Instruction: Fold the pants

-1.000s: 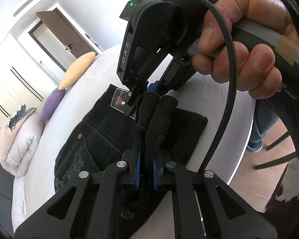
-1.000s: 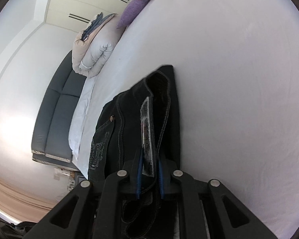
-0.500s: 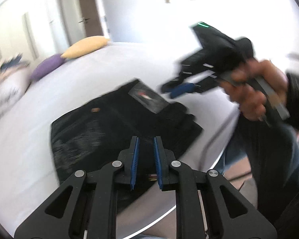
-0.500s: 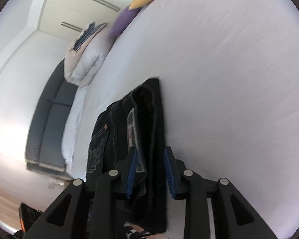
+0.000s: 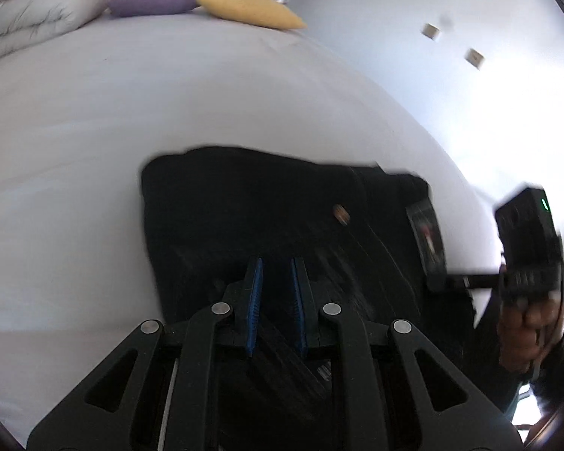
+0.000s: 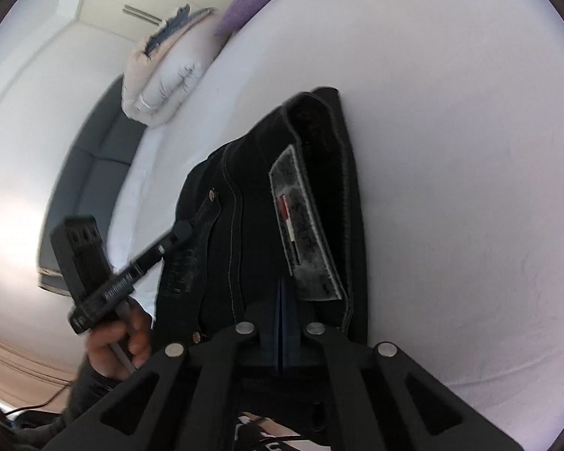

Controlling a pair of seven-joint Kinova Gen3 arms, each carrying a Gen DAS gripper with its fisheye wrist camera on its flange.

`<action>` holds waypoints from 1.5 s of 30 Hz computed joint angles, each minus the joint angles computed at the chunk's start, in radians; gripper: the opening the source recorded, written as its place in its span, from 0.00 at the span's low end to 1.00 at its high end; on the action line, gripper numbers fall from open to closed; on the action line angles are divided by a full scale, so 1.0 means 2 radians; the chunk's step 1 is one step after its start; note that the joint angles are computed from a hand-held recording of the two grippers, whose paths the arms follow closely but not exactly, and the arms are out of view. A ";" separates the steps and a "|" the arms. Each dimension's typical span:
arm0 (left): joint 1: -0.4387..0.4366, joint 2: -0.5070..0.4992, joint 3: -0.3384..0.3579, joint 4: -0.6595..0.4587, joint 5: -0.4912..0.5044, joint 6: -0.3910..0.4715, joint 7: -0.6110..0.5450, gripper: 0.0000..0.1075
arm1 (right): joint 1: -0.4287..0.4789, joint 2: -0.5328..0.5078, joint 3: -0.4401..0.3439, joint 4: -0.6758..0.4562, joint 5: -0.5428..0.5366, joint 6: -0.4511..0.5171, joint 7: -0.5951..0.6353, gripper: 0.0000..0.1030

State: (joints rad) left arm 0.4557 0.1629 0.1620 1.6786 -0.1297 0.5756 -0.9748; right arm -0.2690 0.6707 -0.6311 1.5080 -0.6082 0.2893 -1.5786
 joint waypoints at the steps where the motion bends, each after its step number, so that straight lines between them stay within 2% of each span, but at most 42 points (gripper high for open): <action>1: 0.019 -0.005 -0.005 0.006 -0.019 0.003 0.015 0.13 | 0.013 0.005 -0.018 0.007 -0.001 -0.012 0.011 0.00; 3: 0.065 -0.011 -0.030 0.021 -0.054 -0.006 0.055 0.13 | 0.015 0.004 -0.026 0.015 0.010 -0.027 0.007 0.00; 8: 0.181 -0.034 -0.080 0.056 -0.147 0.004 0.157 0.13 | 0.022 -0.010 -0.044 0.037 0.021 -0.047 0.013 0.00; 10: 0.218 -0.042 -0.101 0.069 -0.174 0.005 0.198 0.13 | 0.037 -0.014 -0.067 0.046 0.035 -0.053 0.024 0.12; 11: 0.222 -0.046 -0.099 0.075 -0.187 0.006 0.218 0.13 | 0.050 -0.014 -0.089 0.054 0.038 -0.062 0.035 0.16; 12: 0.218 -0.049 -0.088 0.081 -0.199 0.005 0.238 0.13 | 0.061 -0.013 -0.103 0.060 0.042 -0.065 0.040 0.22; 14: 0.186 -0.047 -0.046 0.084 -0.219 0.010 0.276 0.13 | 0.067 -0.013 -0.113 0.075 0.057 -0.081 0.029 0.23; 15: 0.166 -0.044 -0.023 0.081 -0.223 0.017 0.285 0.13 | 0.078 -0.003 -0.127 0.084 0.058 -0.094 0.027 0.19; 17: 0.126 -0.039 0.021 0.070 -0.225 0.039 0.286 0.13 | 0.103 0.017 -0.162 0.106 0.067 -0.134 0.029 0.04; 18: 0.114 -0.030 0.039 0.065 -0.231 0.043 0.289 0.13 | 0.112 0.027 -0.175 0.117 0.080 -0.154 0.027 0.00; 19: 0.108 -0.027 0.047 0.058 -0.229 0.053 0.285 0.13 | 0.128 0.043 -0.198 0.127 0.100 -0.171 0.019 0.00; 21: 0.109 -0.024 0.046 0.047 -0.222 0.065 0.273 0.13 | 0.139 0.055 -0.214 0.136 0.120 -0.188 0.001 0.00; 23: 0.109 -0.023 0.042 0.043 -0.216 0.069 0.267 0.13 | 0.126 0.034 -0.193 0.136 0.113 -0.179 0.007 0.00; 27: 0.115 -0.019 0.040 0.034 -0.217 0.082 0.265 0.13 | 0.108 0.007 -0.166 0.132 0.126 -0.163 -0.023 0.01; 29: 0.117 -0.018 0.039 0.032 -0.217 0.083 0.264 0.13 | 0.110 -0.002 -0.170 0.131 0.137 -0.161 -0.036 0.23; 30: 0.117 -0.016 0.038 0.031 -0.218 0.081 0.265 0.13 | 0.116 -0.002 -0.181 0.133 0.148 -0.167 -0.045 0.44; 31: 0.117 -0.017 0.037 0.031 -0.214 0.080 0.264 0.13 | 0.118 -0.010 -0.183 0.137 0.151 -0.174 -0.052 0.61; 33: 0.113 -0.020 0.037 0.028 -0.202 0.081 0.254 0.14 | 0.111 -0.035 -0.170 0.141 0.147 -0.188 -0.062 0.69; 35: 0.111 -0.025 0.039 0.024 -0.199 0.092 0.254 0.14 | 0.119 -0.039 -0.173 0.136 0.164 -0.182 -0.079 0.69; 37: 0.119 -0.035 0.039 0.017 -0.220 0.113 0.275 0.14 | 0.114 -0.048 -0.157 0.126 0.172 -0.167 -0.092 0.69; 38: 0.118 -0.042 0.040 0.019 -0.227 0.115 0.282 0.18 | 0.103 -0.052 -0.138 0.116 0.175 -0.152 -0.099 0.69; 40: 0.108 -0.055 0.041 0.023 -0.230 0.114 0.290 0.53 | 0.095 -0.052 -0.119 0.104 0.181 -0.133 -0.117 0.69; 41: 0.096 -0.061 0.046 0.029 -0.233 0.108 0.299 0.89 | 0.094 -0.045 -0.114 0.096 0.182 -0.123 -0.126 0.69; 42: 0.093 -0.068 0.041 0.036 -0.236 0.100 0.308 0.94 | 0.092 -0.039 -0.110 0.089 0.181 -0.116 -0.132 0.69; 45: 0.050 -0.074 0.039 0.058 -0.197 0.057 0.296 0.94 | 0.085 -0.028 -0.092 0.070 0.176 -0.095 -0.139 0.69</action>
State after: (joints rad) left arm 0.5560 0.0145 0.2395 1.7938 -0.5245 0.6905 -0.3822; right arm -0.0999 0.6139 -0.8147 1.6485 -0.2556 0.0986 -1.8559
